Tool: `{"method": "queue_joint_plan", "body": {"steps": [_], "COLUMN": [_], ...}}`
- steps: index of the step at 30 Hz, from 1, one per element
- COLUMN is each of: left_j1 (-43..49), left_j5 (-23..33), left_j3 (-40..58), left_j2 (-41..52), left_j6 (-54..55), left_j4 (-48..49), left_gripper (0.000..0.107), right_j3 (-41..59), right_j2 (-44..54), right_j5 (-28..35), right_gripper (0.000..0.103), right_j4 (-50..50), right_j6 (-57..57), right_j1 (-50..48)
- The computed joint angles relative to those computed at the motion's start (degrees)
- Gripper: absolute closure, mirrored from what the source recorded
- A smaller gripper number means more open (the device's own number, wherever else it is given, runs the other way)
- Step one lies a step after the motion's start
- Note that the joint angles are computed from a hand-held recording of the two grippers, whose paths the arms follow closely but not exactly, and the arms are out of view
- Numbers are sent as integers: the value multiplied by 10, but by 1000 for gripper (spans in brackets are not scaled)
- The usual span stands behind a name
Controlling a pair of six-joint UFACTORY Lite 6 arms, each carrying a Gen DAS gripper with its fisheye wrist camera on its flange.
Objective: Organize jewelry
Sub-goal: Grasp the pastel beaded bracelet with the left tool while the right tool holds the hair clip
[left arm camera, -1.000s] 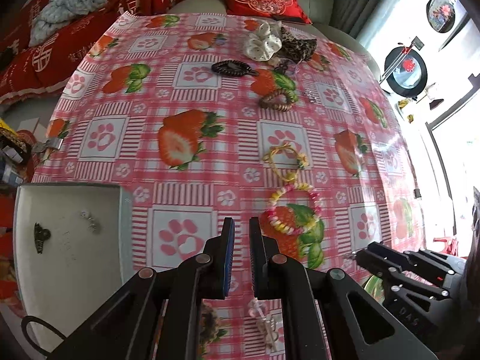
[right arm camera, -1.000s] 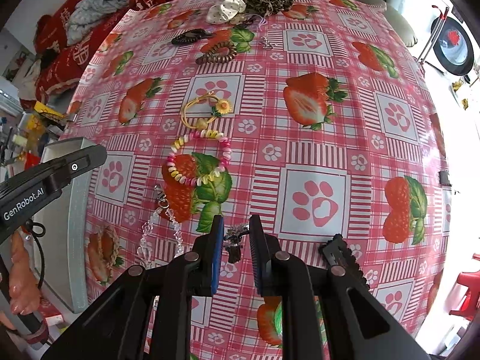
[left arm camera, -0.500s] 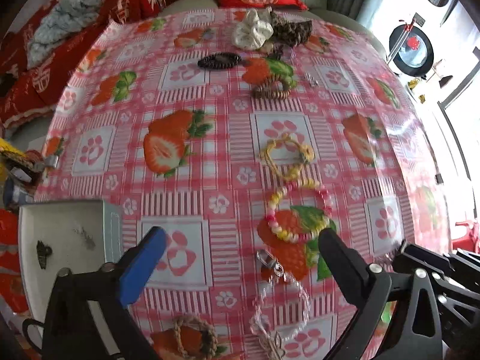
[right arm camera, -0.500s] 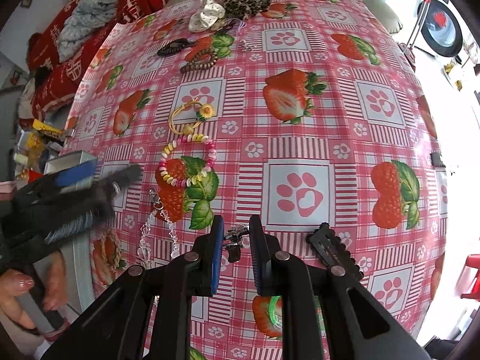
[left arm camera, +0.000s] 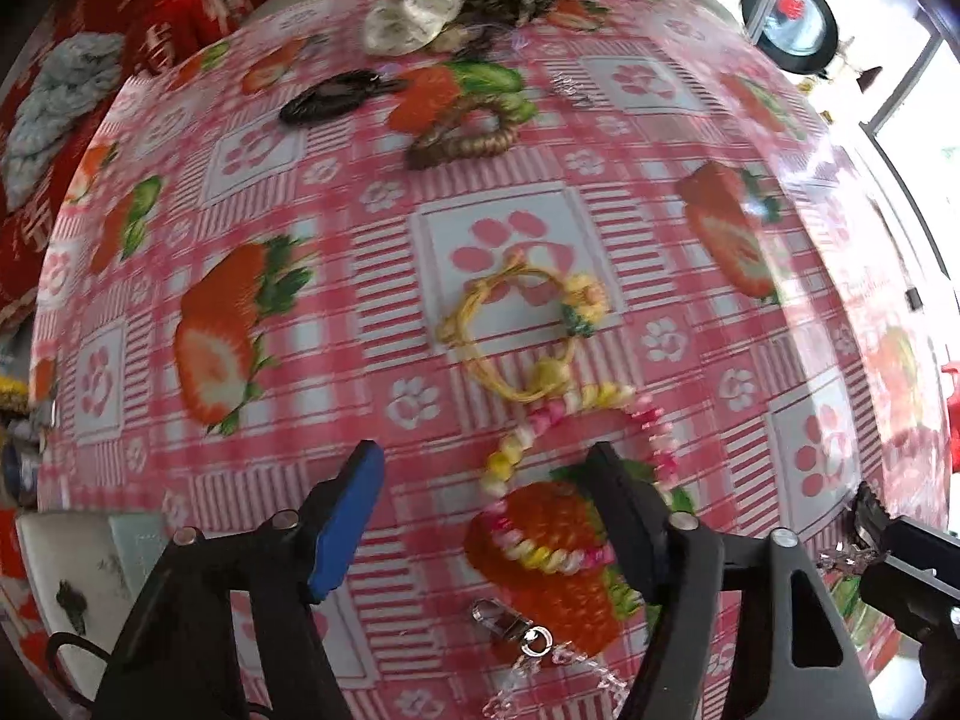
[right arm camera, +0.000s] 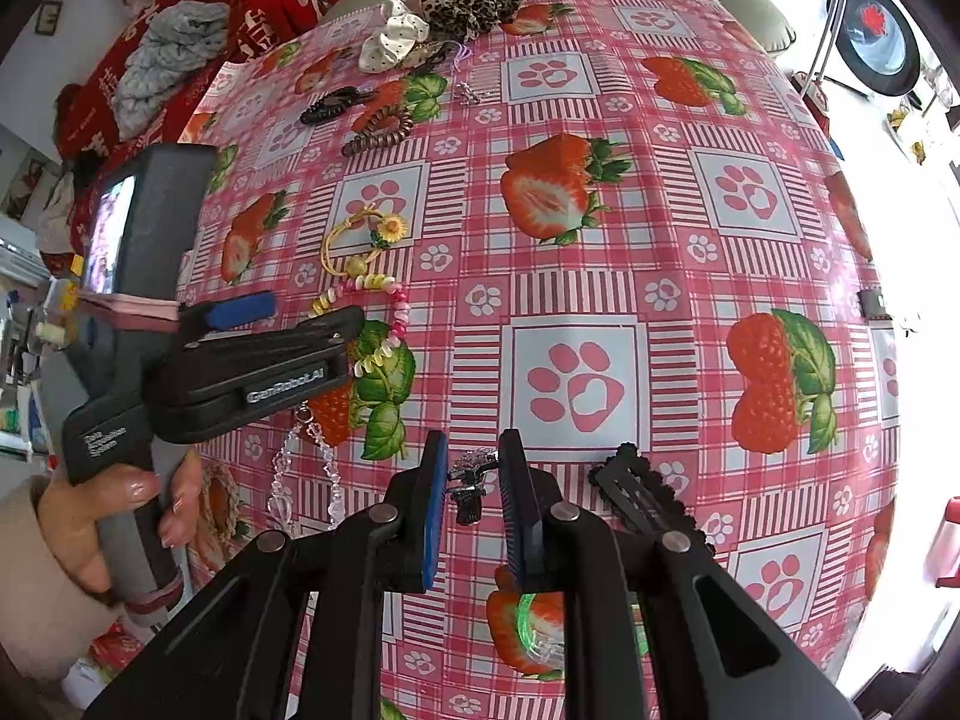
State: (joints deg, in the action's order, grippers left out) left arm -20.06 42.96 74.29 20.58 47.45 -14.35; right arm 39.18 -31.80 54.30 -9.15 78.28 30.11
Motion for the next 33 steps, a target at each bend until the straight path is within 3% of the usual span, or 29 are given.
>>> {"method": "queue_joint_plan", "body": {"steps": [1,3,5,21,33], "left_j1": [-1,-4,-3,115,272], "left_j5": [3,7,25,177,269], "left_j3": [-1,-4,1,46,170], "left_j2": [-3,-9,-7,-61,-13], "left_j6": [9,27,40,100,132], "left_j4": [-8,-20,-29,-124,-130], "left_gripper": [46,80,90,91,91], "right_j3": [-2,-6,-8,28,184], "right_j2": [-1,-6,-7,22,177], "right_j5": [-1,-2,-4,-3,-30], "right_gripper": [84,84,84,85,84], "right_j4": [1,3,6,2,-4], "right_j6": [1,0,-1,-7,-47], "right_j1": [0,-3,-6,-13,4]}}
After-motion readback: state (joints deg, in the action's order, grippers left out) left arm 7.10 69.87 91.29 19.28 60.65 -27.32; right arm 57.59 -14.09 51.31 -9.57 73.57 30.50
